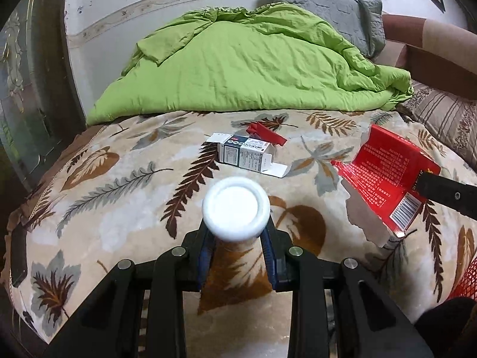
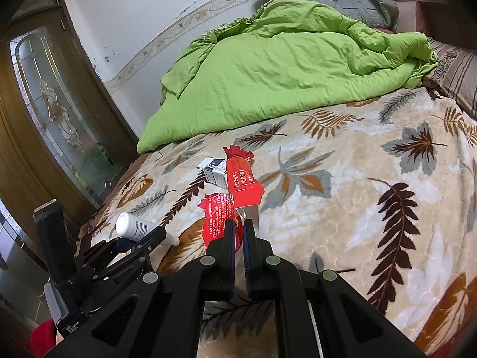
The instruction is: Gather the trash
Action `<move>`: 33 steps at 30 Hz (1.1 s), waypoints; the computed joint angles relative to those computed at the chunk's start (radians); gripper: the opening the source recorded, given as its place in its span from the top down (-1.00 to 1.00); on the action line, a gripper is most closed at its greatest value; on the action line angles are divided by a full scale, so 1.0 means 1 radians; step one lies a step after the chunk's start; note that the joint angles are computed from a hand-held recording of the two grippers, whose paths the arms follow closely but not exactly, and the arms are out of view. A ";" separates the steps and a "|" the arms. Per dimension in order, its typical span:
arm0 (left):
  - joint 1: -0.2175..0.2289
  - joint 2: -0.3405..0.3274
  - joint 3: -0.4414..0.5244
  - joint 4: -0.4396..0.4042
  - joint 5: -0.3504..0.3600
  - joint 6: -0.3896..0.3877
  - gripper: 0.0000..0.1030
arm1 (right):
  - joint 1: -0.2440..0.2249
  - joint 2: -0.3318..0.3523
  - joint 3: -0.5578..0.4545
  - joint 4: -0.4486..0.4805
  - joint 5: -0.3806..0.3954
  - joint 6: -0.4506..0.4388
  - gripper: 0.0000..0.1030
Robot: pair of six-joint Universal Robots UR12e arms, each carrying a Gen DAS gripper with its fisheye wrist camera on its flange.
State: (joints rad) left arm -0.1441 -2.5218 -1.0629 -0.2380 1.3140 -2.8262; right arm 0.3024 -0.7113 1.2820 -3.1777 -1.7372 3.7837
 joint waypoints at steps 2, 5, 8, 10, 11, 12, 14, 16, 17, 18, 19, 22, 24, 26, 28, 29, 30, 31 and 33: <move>0.000 -0.002 0.005 -0.009 0.000 -0.004 0.44 | 0.000 0.001 -0.001 0.000 0.003 0.001 0.89; 0.000 -0.003 0.009 -0.016 0.001 -0.011 0.44 | 0.000 0.003 -0.005 0.004 0.005 0.001 0.89; 0.000 -0.004 0.009 -0.015 0.001 -0.009 0.44 | 0.000 0.003 -0.006 0.005 0.004 0.002 0.89; 0.000 -0.004 0.010 -0.016 0.002 -0.008 0.44 | 0.000 0.003 -0.005 0.004 0.004 0.002 0.89; 0.000 -0.004 0.011 -0.018 0.003 -0.008 0.44 | 0.000 0.003 -0.004 0.003 0.003 0.002 0.89; 0.000 -0.005 0.013 -0.020 0.004 -0.008 0.44 | 0.000 0.003 -0.004 0.003 0.003 0.002 0.89; 0.000 -0.006 0.014 -0.022 0.004 -0.008 0.44 | 0.001 0.004 -0.006 0.004 0.002 0.002 0.89; 0.000 -0.006 0.015 -0.023 0.004 -0.007 0.44 | 0.000 0.004 -0.005 0.003 0.004 0.002 0.89; -0.001 -0.007 0.016 -0.024 0.004 -0.006 0.44 | 0.000 0.003 -0.005 0.003 0.003 0.003 0.89; -0.001 -0.007 0.016 -0.024 0.006 -0.006 0.44 | 0.001 0.003 -0.005 0.004 0.002 0.002 0.89; -0.001 -0.007 0.017 -0.024 0.006 -0.006 0.44 | 0.001 0.003 -0.005 0.003 0.002 0.002 0.89; -0.001 -0.007 0.016 -0.024 0.007 -0.006 0.44 | 0.001 0.004 -0.006 0.003 0.002 0.002 0.89; -0.001 -0.006 0.015 -0.023 0.006 -0.006 0.44 | 0.001 0.003 -0.006 0.003 0.003 0.002 0.89; -0.002 -0.006 0.015 -0.023 0.007 -0.007 0.44 | 0.000 0.003 -0.005 0.002 0.004 0.003 0.89; -0.002 -0.007 0.015 -0.022 0.006 -0.006 0.44 | 0.000 0.003 -0.004 0.000 0.004 0.008 0.89; -0.002 -0.006 0.014 -0.022 0.007 -0.007 0.44 | 0.000 0.004 -0.005 -0.002 0.003 0.014 0.89; -0.002 -0.008 0.016 -0.021 0.007 -0.005 0.44 | 0.000 0.003 -0.003 -0.005 0.001 0.020 0.89; -0.002 -0.008 0.016 -0.022 0.006 -0.005 0.44 | -0.001 0.002 -0.001 -0.009 0.001 0.029 0.89; -0.002 -0.007 0.015 -0.024 0.004 -0.004 0.44 | -0.002 -0.004 0.009 -0.012 0.003 0.046 0.89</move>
State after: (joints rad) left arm -0.1466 -2.5291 -1.0475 -0.2624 1.3176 -2.8298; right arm 0.3001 -0.7153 1.2909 -3.1899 -1.7341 3.8300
